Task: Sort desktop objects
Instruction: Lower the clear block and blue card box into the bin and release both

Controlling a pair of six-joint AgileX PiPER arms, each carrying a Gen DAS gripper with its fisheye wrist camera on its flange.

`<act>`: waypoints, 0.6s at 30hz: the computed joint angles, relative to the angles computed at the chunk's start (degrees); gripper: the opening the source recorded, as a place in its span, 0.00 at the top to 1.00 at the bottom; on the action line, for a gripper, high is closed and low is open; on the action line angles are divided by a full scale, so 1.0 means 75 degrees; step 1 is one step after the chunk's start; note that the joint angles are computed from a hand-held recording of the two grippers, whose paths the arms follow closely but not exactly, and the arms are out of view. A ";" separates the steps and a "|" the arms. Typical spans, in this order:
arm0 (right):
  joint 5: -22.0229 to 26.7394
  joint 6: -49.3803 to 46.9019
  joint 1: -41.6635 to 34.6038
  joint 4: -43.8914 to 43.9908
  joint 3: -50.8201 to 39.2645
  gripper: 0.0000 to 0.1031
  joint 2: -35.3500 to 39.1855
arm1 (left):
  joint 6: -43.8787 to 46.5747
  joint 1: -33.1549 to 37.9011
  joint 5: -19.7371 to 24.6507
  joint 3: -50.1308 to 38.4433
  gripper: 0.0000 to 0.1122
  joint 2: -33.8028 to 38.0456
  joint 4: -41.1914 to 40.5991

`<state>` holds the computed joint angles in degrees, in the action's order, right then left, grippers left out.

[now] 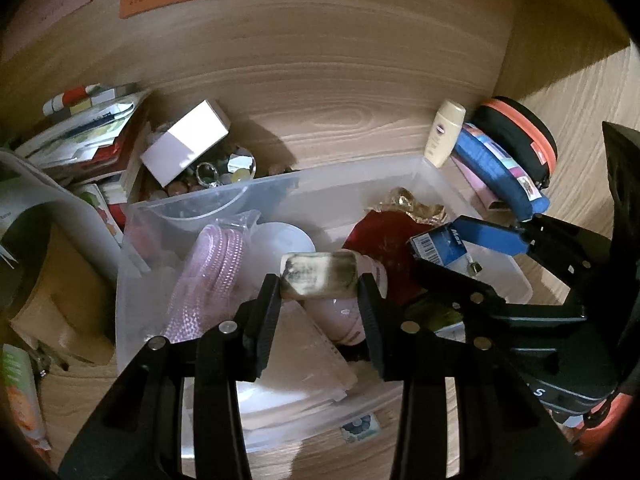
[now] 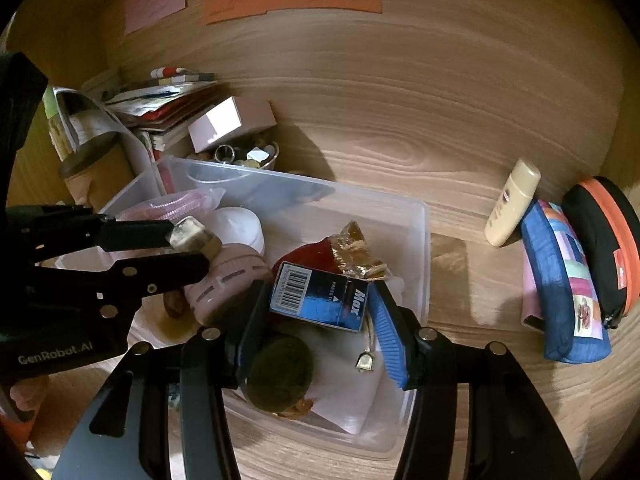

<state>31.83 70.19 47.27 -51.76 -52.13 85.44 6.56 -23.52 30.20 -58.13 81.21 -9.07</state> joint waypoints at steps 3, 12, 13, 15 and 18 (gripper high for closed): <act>0.0013 -0.0219 -0.0009 0.0167 -0.0052 0.52 0.0027 | -0.0157 -0.0051 -0.0013 0.0007 0.65 0.0009 0.0191; 0.0195 -0.0703 0.0086 0.0667 -0.0140 0.36 -0.0169 | -0.0362 0.0025 0.0001 0.0103 0.55 -0.0402 0.0365; 0.0269 -0.0631 0.0159 0.0599 -0.0143 0.32 -0.0206 | -0.0397 0.0028 -0.0036 0.0165 0.53 -0.0530 0.0406; 0.0389 -0.0579 0.0278 0.0534 -0.0156 0.29 -0.0265 | -0.0469 0.0027 -0.0079 0.0225 0.46 -0.0666 0.0515; 0.0676 -0.0399 0.0544 0.0376 -0.0173 0.24 -0.0396 | -0.0849 -0.0038 -0.0080 0.0321 0.45 -0.0894 0.0940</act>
